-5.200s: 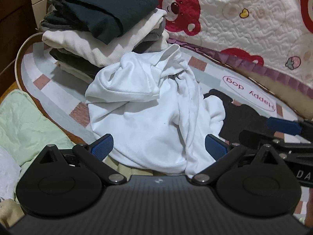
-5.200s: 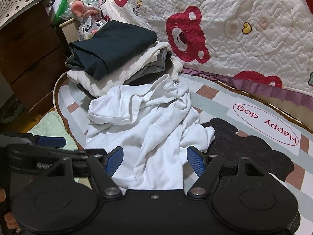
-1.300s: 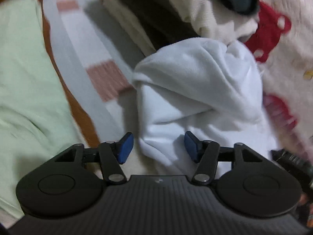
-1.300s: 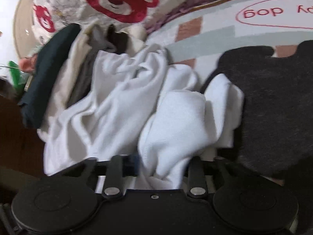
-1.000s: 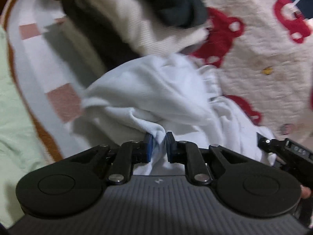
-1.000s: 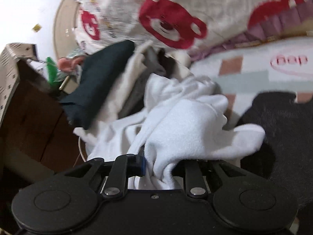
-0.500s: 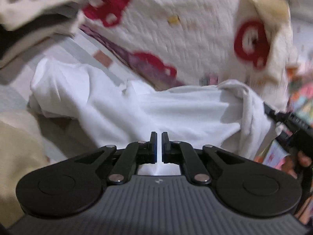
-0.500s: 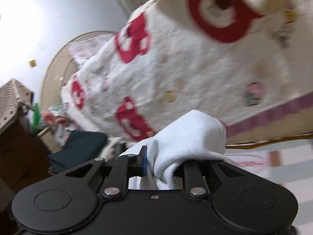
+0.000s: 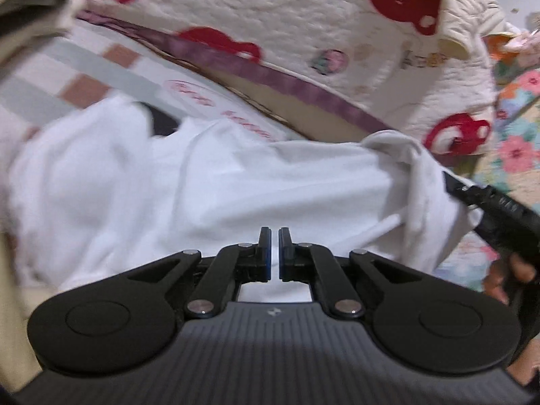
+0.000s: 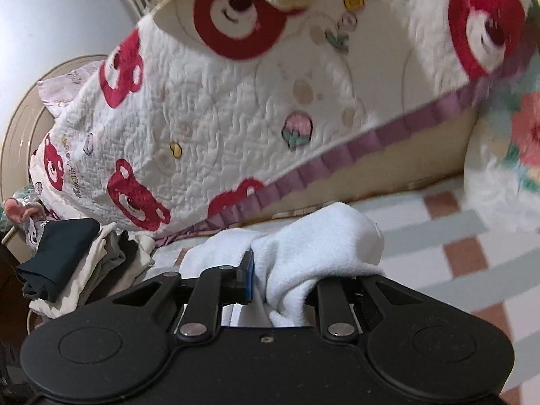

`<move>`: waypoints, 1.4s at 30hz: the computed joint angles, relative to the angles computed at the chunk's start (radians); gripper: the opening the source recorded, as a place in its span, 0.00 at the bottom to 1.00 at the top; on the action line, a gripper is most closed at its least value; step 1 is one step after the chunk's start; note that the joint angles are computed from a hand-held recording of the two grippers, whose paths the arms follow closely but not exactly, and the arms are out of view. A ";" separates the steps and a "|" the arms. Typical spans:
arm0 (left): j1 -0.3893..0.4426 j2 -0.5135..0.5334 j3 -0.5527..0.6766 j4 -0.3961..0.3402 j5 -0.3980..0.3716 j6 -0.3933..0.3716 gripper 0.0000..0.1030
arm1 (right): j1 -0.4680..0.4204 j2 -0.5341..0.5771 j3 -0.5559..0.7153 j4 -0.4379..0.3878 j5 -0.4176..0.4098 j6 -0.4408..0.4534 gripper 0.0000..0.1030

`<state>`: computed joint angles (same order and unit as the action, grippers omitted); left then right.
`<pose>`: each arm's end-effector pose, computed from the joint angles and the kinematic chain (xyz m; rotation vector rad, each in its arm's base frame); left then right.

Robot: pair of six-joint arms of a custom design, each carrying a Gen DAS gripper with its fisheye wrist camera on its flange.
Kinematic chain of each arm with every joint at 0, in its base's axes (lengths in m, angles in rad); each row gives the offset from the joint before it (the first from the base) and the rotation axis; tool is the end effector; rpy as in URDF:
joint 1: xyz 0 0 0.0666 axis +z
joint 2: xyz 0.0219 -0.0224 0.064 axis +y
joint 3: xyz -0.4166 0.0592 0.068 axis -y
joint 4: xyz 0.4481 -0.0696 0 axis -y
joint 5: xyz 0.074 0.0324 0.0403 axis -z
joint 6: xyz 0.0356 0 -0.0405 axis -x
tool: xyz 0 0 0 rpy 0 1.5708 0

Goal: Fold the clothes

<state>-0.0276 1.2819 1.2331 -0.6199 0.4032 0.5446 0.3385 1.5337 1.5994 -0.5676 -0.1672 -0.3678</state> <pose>0.4990 -0.0281 0.4611 -0.3637 2.2563 -0.7568 0.5802 0.2101 0.5262 -0.0740 2.1203 0.6004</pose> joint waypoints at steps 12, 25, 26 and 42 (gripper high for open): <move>-0.103 0.156 0.294 -0.013 -0.039 -0.067 0.06 | -0.067 -0.036 0.131 0.156 -0.107 0.122 0.19; -0.133 0.173 0.144 -0.204 0.114 -0.010 0.33 | -0.011 -0.046 -0.255 -0.307 -0.389 -0.037 0.14; -0.153 0.175 0.161 -0.217 0.015 -0.074 0.40 | -0.007 -0.048 -0.251 -0.310 -0.377 -0.011 0.14; -0.191 0.321 0.244 -0.228 -0.080 -0.268 0.03 | -0.050 -0.143 -0.274 -0.299 -0.399 0.149 0.12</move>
